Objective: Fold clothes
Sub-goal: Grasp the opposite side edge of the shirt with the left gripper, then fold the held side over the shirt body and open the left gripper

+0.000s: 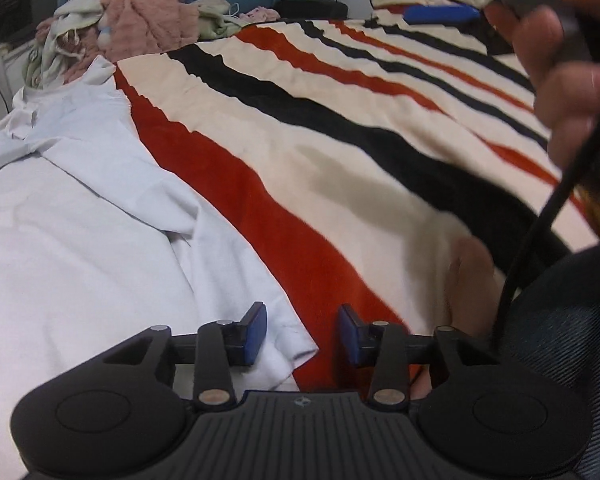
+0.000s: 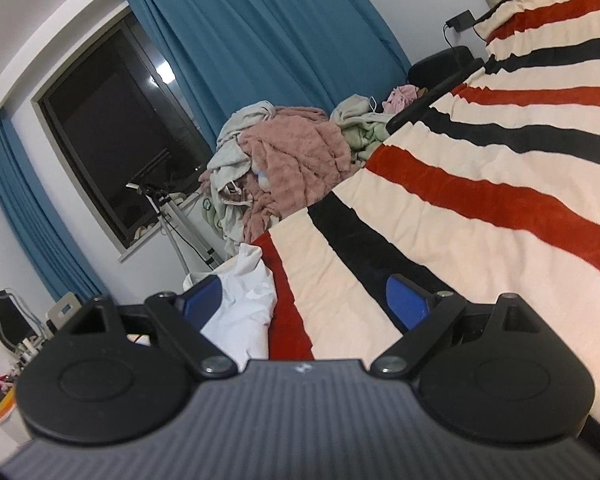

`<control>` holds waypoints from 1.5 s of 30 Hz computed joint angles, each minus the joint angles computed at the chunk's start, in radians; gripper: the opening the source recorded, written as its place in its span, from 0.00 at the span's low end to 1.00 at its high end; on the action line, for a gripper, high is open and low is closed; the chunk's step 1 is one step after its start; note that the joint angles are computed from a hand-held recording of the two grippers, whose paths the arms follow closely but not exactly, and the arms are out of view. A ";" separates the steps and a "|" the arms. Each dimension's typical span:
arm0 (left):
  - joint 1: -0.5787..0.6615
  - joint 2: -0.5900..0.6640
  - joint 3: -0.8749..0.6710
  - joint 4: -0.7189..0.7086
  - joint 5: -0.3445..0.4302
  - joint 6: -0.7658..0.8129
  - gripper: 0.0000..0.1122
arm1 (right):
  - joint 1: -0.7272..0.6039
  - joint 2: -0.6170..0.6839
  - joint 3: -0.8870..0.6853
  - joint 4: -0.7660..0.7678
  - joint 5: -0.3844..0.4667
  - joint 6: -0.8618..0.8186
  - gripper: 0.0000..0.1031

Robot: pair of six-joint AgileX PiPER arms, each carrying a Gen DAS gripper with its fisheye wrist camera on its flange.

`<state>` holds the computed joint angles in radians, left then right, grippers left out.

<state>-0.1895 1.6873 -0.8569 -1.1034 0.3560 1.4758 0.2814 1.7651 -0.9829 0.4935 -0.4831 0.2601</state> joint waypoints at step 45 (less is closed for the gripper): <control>0.614 0.170 -0.706 0.326 0.695 -0.754 0.60 | 0.142 0.049 -0.179 0.428 0.206 -0.652 0.88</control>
<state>0.4249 1.8577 -1.5625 -0.7776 1.0513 0.7214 0.4234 1.8138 -1.1618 0.9219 -0.2768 -0.3922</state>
